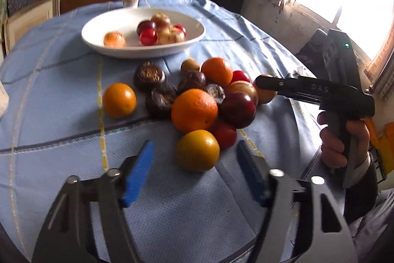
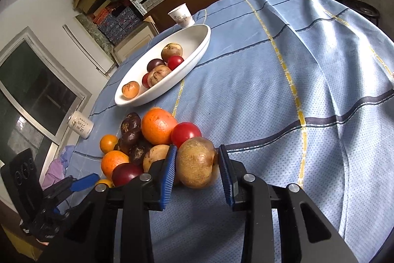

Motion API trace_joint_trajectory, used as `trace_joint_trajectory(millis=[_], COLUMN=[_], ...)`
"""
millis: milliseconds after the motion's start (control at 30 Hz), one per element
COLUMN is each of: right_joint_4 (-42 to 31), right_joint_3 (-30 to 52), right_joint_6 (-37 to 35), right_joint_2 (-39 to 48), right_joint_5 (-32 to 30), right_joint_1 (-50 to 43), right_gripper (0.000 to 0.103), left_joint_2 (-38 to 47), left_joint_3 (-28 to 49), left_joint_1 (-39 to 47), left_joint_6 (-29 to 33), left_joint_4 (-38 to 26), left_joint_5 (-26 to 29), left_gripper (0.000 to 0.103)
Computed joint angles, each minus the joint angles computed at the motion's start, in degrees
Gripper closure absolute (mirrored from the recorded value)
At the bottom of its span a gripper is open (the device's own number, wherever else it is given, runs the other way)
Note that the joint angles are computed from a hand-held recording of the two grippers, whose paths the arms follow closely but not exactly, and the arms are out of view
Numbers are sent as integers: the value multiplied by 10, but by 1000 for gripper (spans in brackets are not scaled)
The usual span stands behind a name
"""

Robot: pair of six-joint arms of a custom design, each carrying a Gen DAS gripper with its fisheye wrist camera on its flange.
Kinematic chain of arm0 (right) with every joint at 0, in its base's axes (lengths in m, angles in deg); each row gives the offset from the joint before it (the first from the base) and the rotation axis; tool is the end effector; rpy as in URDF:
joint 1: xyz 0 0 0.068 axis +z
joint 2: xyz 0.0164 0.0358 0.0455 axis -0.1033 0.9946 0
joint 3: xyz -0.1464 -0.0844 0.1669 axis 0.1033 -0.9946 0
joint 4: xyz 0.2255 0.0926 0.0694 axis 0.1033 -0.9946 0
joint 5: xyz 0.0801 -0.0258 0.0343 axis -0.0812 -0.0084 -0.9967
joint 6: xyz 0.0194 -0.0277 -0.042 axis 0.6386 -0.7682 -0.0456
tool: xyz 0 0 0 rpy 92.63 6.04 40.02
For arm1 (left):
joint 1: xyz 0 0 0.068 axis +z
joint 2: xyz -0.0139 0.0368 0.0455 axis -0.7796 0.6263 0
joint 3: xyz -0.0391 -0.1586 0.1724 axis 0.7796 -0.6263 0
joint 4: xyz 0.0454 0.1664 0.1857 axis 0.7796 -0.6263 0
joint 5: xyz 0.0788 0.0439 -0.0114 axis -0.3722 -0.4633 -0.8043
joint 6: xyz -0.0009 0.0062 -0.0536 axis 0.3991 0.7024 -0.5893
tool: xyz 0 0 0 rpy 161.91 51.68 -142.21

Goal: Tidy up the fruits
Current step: 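Grasp the brown potato in the pile with the right tool, then grasp the yellow-orange round fruit with the left tool while the right lifts the potato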

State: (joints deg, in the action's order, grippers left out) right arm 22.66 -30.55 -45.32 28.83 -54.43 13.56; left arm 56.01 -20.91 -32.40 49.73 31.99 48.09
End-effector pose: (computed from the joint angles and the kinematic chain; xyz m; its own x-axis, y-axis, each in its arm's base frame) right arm 0.2136 0.0744 0.0958 -0.6710 0.4792 -0.5658 0.1909 0.8490 0.4927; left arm 0.3027 0.0786 0.1208 -0.6241 0.4673 -0.6262 0.7139 0.6668 -0.2138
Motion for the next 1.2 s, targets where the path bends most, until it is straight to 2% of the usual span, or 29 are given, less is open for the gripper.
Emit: trace_joint_trajectory(millis=[100, 333, 467, 533, 867, 1033, 1200], right_joint_4=[2, 3, 4, 4, 11, 25, -57], right_joint_3=[-2, -2, -2, -2, -8, -29, 18], right_joint_6=[0, 0, 0, 1, 5, 10, -17], right_joint_2=[-1, 0, 1, 1, -2, -29, -82], right_joint_5=[-4, -5, -6, -6, -5, -1, 6], right_joint_1=[-3, -3, -4, -4, -3, -3, 10], right_gripper=[68, 68, 68, 68, 68, 68, 69], left_joint_2=[15, 38, 47, 52, 48, 50, 21], left_joint_3=[15, 35, 43, 47, 44, 62, 99], left_joint_1=[-1, -13, -16, -21, -16, 5, -1], left_joint_6=[-8, -8, -7, -10, -11, -7, -43], left_joint_4=[-9, -27, -35, -38, -36, -60, -48], left_joint_5=[5, -11, -15, -24, -16, 18, 22], left_gripper=[40, 53, 56, 64, 65, 65, 65])
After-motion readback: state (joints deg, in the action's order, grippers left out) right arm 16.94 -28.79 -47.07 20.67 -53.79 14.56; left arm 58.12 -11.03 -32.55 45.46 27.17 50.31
